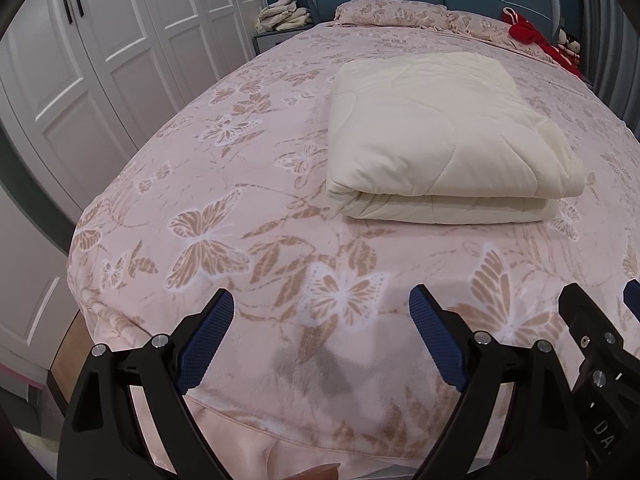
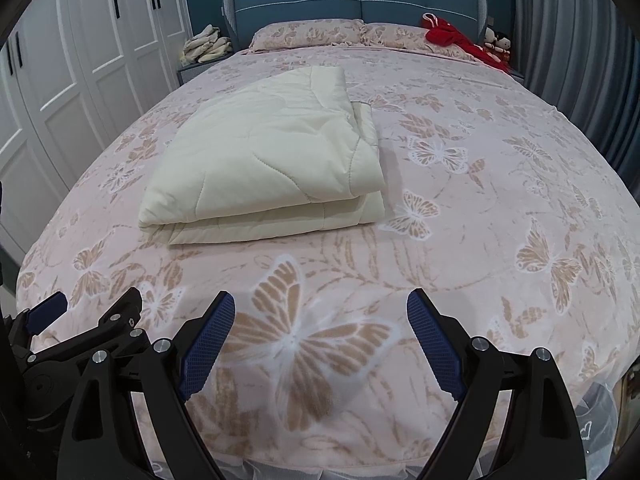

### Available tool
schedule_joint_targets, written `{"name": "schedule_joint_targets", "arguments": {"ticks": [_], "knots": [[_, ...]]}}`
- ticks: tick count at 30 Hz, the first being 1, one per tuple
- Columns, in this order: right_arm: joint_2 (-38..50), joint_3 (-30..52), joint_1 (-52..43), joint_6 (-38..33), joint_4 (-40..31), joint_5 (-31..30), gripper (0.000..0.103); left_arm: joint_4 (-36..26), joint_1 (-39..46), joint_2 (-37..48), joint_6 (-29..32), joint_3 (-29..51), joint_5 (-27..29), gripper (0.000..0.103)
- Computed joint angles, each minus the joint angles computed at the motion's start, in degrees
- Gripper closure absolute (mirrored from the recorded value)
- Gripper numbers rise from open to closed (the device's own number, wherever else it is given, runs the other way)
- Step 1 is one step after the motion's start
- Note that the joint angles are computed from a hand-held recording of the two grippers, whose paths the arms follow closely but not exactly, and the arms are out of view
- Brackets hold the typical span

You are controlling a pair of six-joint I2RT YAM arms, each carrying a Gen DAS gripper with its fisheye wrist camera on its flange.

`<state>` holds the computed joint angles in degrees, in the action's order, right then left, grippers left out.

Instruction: Fold large clothes

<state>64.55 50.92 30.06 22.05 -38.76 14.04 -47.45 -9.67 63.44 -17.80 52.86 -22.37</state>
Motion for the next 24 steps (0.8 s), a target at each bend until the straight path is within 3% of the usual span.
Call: {"name": "schedule_joint_targets", "arguments": {"ticks": [24], "knots": [[-0.4,0.2,-1.0,-0.7,-0.1,-0.4,0.017,-0.8,-1.3,-0.1,-0.9,1.1,-1.1,0.016]]}}
